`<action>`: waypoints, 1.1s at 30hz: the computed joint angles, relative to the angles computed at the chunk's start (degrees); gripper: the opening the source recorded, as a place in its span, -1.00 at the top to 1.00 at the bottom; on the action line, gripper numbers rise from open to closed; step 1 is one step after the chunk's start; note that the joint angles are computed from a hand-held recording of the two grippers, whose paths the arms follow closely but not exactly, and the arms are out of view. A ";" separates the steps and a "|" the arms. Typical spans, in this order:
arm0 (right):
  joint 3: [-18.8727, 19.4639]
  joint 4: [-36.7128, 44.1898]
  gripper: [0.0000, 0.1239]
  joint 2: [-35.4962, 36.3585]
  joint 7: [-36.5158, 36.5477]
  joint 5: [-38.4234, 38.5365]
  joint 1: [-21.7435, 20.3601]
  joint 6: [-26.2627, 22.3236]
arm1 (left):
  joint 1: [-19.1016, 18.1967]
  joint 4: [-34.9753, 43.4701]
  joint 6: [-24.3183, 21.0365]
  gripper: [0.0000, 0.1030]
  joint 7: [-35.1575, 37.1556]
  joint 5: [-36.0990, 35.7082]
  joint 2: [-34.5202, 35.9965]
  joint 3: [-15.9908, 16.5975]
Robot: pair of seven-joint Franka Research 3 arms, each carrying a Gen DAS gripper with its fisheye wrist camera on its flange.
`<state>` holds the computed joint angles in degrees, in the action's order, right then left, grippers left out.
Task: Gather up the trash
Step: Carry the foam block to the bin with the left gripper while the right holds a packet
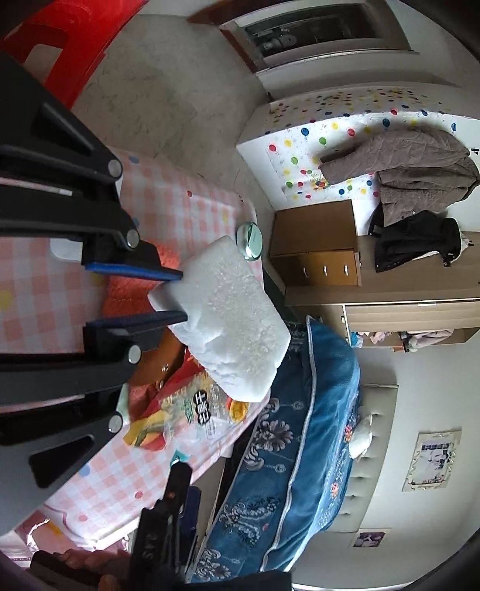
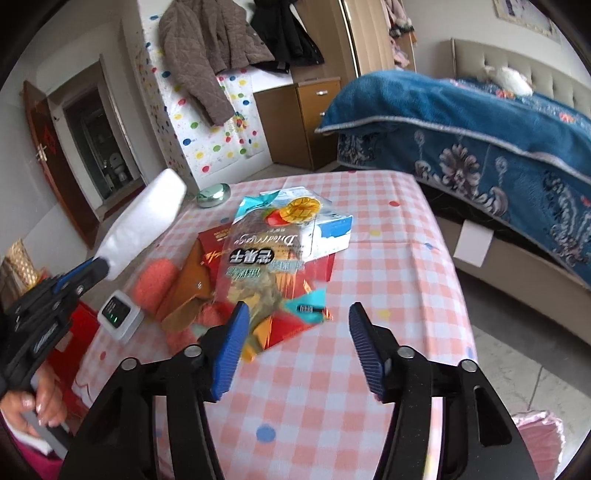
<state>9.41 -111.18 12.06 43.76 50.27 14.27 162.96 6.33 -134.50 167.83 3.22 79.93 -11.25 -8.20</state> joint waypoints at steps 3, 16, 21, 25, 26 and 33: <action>-0.39 4.12 -0.06 3.53 2.54 -1.94 0.16 -2.00 | 0.03 1.50 -0.31 0.71 1.24 -1.49 2.16 0.38; 2.77 15.45 0.17 12.06 5.30 -3.05 -3.60 -10.73 | -0.62 4.09 0.18 0.71 2.69 -3.15 6.59 2.50; 4.37 10.06 0.79 6.13 -2.13 4.92 -4.66 -9.28 | -0.71 1.45 -0.86 0.71 2.66 -3.94 2.94 1.73; 4.37 4.42 1.00 -0.66 -12.28 14.42 -4.31 -8.08 | -0.59 -1.42 -1.84 0.71 2.58 -4.54 -1.83 0.34; 4.30 2.36 1.00 -3.21 -15.75 17.44 -3.99 -7.19 | -0.44 -1.91 -1.96 0.71 2.56 -4.70 -2.62 -0.04; 1.20 -9.32 1.00 -16.21 -23.49 22.17 1.28 -1.84 | -0.07 -8.69 -1.94 0.70 3.99 -9.79 -11.89 -2.87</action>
<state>10.61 -120.50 -4.14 20.27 72.44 15.55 161.11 6.26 -143.19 165.89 7.21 70.14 -23.14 -11.07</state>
